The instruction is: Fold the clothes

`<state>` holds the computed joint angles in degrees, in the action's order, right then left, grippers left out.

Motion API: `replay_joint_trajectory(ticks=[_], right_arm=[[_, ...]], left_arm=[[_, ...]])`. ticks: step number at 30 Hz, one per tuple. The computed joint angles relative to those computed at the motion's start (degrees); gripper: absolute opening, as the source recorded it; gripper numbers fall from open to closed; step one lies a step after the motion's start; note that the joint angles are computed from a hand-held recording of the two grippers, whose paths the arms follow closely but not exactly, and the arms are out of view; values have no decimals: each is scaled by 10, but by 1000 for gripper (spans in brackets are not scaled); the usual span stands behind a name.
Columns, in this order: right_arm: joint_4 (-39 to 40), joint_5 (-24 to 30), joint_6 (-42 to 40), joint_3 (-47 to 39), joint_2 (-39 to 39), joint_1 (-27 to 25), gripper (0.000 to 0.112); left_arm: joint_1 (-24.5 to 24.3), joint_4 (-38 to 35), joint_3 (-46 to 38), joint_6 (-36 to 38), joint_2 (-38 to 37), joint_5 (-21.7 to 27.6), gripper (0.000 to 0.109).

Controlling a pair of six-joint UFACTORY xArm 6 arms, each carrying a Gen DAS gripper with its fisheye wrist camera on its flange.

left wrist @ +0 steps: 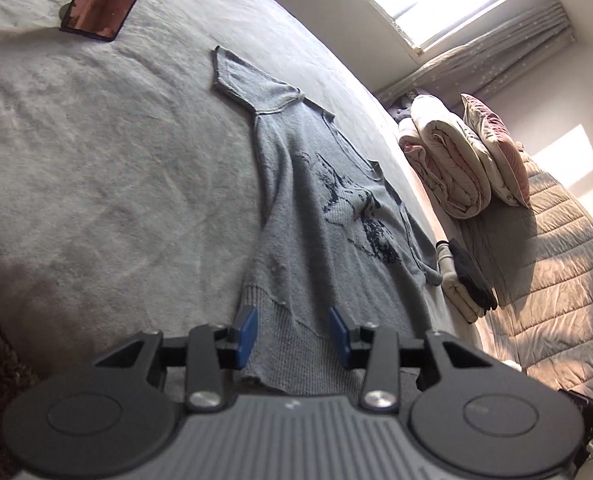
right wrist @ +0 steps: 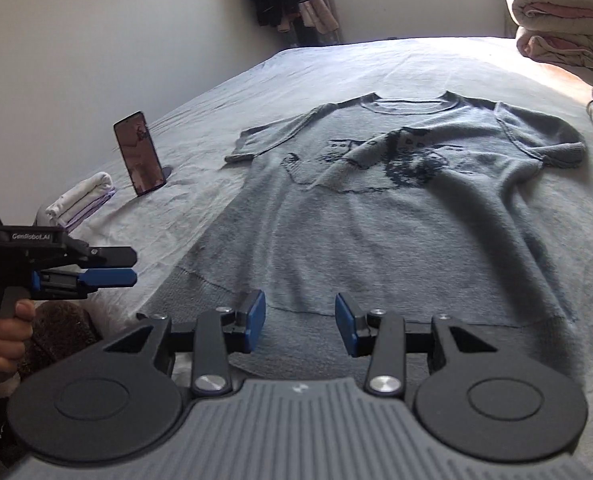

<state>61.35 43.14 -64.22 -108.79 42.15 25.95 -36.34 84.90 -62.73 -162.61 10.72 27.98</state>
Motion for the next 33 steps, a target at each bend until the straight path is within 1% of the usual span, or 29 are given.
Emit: replay_joint_trajectory(ticks=[3, 7, 10, 13, 14, 15, 16, 17, 20, 23, 25, 28, 31, 33], right_arm=[[-6, 29, -14, -3, 3, 23, 44], [-6, 35, -68, 11, -2, 58, 44], [-5, 48, -93, 6, 5, 76, 44], [-1, 26, -115, 1, 17, 97, 44], [-7, 11, -119, 0, 22, 104, 43], [-13, -5, -123, -2, 28, 112, 36], [-15, -20, -124, -1, 30, 114, 16], [-18, -34, -126, 0, 32, 117, 9], [6, -5, -74, -25, 41, 88, 7], [22, 3, -21, -45, 49, 55, 7], [22, 2, 20, -61, 60, 35, 7], [22, 2, 81, -85, 81, 12, 7], [34, 5, 112, -92, 92, 1, 7], [48, 21, 112, -90, 90, -4, 7]], left_arm=[[5, 2, 16, -25, -9, -1, 40], [8, 15, 32, -62, -18, -6, 40], [10, 25, 40, -82, -22, -10, 40], [14, 41, 45, -107, -25, -16, 41], [15, 47, 46, -116, -25, -19, 41], [17, 48, 46, -120, -24, -22, 41], [18, 48, 46, -120, -24, -25, 41], [19, 46, 45, -120, -23, -28, 41], [22, 47, 39, -120, -18, -35, 42], [34, 56, 20, -119, -2, -61, 42], [44, 42, -3, -88, 15, -79, 40], [54, -4, -40, -5, 41, -90, 39], [66, -61, -76, 83, 68, -98, 39], [77, -71, -99, 100, 87, -108, 39]])
